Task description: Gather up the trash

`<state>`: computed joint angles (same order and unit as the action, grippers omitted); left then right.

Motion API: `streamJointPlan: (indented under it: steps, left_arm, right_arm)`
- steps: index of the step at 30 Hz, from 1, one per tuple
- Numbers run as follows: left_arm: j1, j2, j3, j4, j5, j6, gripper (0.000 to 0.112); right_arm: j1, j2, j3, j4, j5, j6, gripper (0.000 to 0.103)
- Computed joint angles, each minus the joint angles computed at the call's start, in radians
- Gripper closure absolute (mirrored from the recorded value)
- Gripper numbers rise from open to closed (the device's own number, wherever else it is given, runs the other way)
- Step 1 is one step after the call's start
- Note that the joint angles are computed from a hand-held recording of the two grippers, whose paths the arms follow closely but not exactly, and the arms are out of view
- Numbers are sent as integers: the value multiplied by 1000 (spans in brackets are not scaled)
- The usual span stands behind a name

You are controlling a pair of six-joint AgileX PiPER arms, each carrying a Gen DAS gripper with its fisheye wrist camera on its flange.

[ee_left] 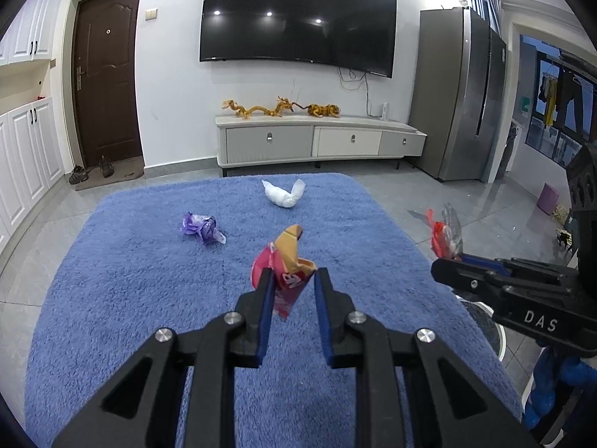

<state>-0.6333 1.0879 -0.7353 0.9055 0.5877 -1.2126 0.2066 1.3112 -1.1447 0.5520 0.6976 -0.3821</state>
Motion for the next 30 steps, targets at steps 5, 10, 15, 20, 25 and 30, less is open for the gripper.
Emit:
streamJointPlan:
  steps: [5,10,15,20,25,30]
  left_arm:
    - [-102,-16,-14,62,92,-71,92]
    - [-197,8,-45,95,157,-108,92]
    - [-278,67,-91,104,182,-115,92]
    - [-317,187,-176,68,134,-69,92]
    - [-342,354,-306,10,85,32,92]
    - [-344,537,-479,-122,43,203,92]
  right_arm:
    - [-27,-49,38,21,5,-23,81]
    - [-90,-90,72,70,18,-73,81]
    - [-199,-128,119,138,47,-151,81]
    - [-366,-146,170,207,94,-254,81]
    - [-555,-121,219,255,129,-358,81]
    - [-745,-32,221,303,161,-470,81]
